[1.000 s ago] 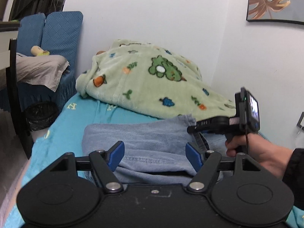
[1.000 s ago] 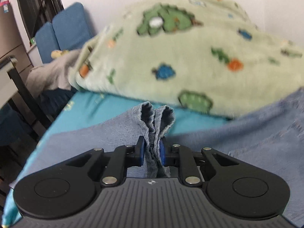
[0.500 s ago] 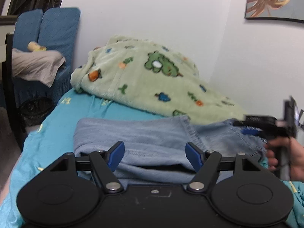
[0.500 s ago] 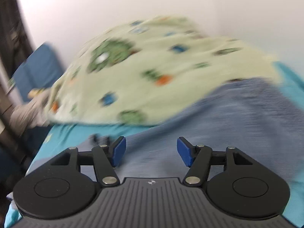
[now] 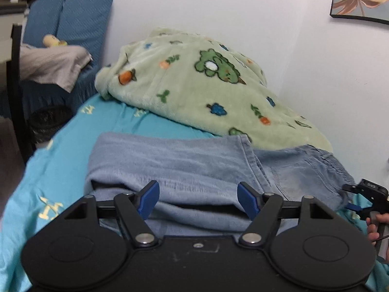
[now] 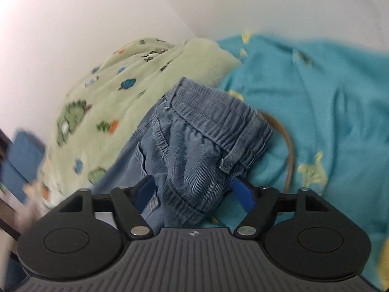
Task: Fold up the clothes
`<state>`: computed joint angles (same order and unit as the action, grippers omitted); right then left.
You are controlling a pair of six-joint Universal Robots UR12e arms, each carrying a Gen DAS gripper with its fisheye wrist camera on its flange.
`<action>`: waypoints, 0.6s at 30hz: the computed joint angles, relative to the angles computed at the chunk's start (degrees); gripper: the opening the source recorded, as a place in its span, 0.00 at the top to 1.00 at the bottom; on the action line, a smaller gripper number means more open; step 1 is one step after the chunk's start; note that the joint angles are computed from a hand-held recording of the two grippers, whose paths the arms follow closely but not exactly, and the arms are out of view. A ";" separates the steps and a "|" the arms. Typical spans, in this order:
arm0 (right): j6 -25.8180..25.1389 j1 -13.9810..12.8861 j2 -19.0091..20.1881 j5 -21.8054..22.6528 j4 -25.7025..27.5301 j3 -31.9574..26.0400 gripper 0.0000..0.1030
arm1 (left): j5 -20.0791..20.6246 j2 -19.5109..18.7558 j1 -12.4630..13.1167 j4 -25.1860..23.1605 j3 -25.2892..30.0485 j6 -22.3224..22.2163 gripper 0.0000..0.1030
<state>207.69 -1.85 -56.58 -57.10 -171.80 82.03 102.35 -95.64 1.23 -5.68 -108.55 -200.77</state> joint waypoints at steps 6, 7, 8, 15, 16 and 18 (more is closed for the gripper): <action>5.26 -0.67 3.13 2.77 -5.87 -1.30 0.23 | 4.12 -1.57 -0.81 -0.38 1.41 0.76 0.34; 6.15 -0.65 3.67 3.03 -7.00 -1.71 0.23 | 4.81 -1.83 -0.94 -0.65 1.71 1.05 0.34; 7.01 -0.66 4.21 3.32 -8.13 -2.13 0.23 | 5.61 -2.15 -1.12 -0.75 2.02 1.35 0.34; 4.39 -0.06 5.32 1.55 -12.84 -3.29 0.70 | 7.96 -3.43 -1.35 -3.05 3.49 3.21 0.34; 3.98 0.14 5.27 1.10 -13.38 -3.39 0.73 | 7.88 -3.43 -1.25 -3.56 3.58 2.85 0.34; 3.37 0.60 4.95 0.17 -14.28 -3.60 0.75 | 8.51 -3.43 -1.27 -4.98 3.98 2.72 0.34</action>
